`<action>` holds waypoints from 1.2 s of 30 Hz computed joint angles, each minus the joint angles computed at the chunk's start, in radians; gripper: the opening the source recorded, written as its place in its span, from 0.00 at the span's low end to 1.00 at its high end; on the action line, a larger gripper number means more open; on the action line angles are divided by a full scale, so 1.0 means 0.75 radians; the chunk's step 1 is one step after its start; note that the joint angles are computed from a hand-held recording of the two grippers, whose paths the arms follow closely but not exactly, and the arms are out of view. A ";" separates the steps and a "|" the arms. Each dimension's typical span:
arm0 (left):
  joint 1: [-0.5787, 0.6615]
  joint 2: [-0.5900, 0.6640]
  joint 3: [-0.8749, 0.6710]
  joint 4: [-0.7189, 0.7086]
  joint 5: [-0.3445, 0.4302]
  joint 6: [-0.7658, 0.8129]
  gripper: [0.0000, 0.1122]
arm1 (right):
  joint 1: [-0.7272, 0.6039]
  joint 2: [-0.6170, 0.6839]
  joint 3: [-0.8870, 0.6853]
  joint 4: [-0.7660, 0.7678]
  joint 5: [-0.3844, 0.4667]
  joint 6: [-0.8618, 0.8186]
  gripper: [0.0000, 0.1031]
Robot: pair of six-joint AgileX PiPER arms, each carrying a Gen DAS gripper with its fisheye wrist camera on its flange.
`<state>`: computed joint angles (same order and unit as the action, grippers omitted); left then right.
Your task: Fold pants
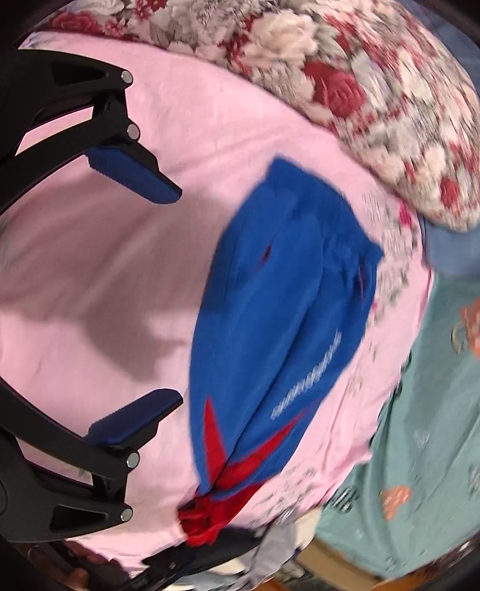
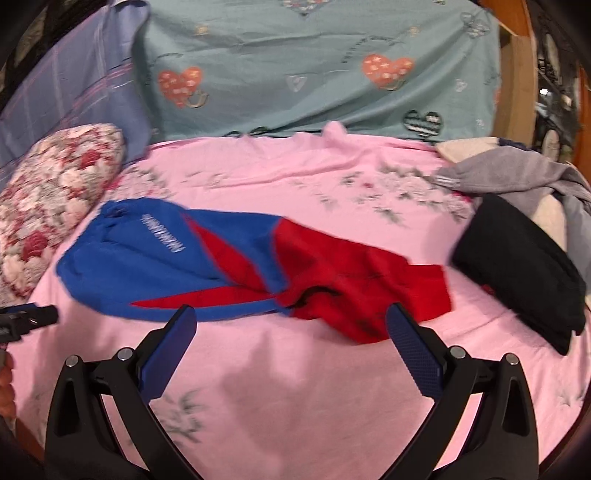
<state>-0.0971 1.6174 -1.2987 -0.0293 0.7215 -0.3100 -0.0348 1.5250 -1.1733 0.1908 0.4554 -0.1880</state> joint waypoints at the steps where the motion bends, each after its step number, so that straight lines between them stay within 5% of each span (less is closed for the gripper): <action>1: 0.038 0.024 -0.016 -0.015 0.016 0.008 0.90 | -0.024 0.011 -0.007 -0.018 -0.002 0.032 0.99; 8: 0.249 0.277 -0.219 -0.256 0.112 0.206 0.84 | -0.063 0.106 -0.085 -0.003 0.062 0.067 0.99; 13: 0.270 0.469 -0.482 -0.269 0.206 0.146 0.84 | -0.031 0.137 -0.132 -0.109 0.080 0.121 0.99; 16: 0.226 0.602 -0.710 -0.173 0.292 0.082 0.74 | -0.052 0.160 -0.177 -0.104 0.106 0.120 0.99; 17: 0.198 0.638 -0.780 -0.104 0.325 0.032 0.60 | -0.063 0.163 -0.189 -0.097 0.114 0.125 0.99; 18: 0.180 0.664 -0.826 -0.060 0.338 0.005 0.33 | -0.072 0.166 -0.199 -0.090 0.119 0.127 0.99; 21: 0.111 0.703 -0.905 0.092 0.370 -0.055 0.12 | -0.105 0.167 -0.210 -0.105 0.110 0.157 0.99; 27: -0.022 0.298 -0.409 0.539 0.106 -0.367 0.12 | -0.170 0.226 -0.272 -0.349 0.124 0.366 0.99; 30: -0.034 0.153 -0.234 0.781 0.135 -0.577 0.12 | -0.239 0.262 -0.311 -0.280 0.156 0.272 0.99; 32: 0.009 0.105 -0.169 0.767 0.143 -0.560 0.13 | -0.271 0.283 -0.337 -0.186 0.198 0.144 0.99; 36: 0.067 0.142 -0.141 0.679 0.221 -0.494 0.38 | -0.310 0.357 -0.417 0.133 0.373 -0.251 0.99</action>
<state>-0.0470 1.7241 -1.4044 0.4798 0.8875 -0.6806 -0.2673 1.7930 -1.4857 0.2903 0.7352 -0.3764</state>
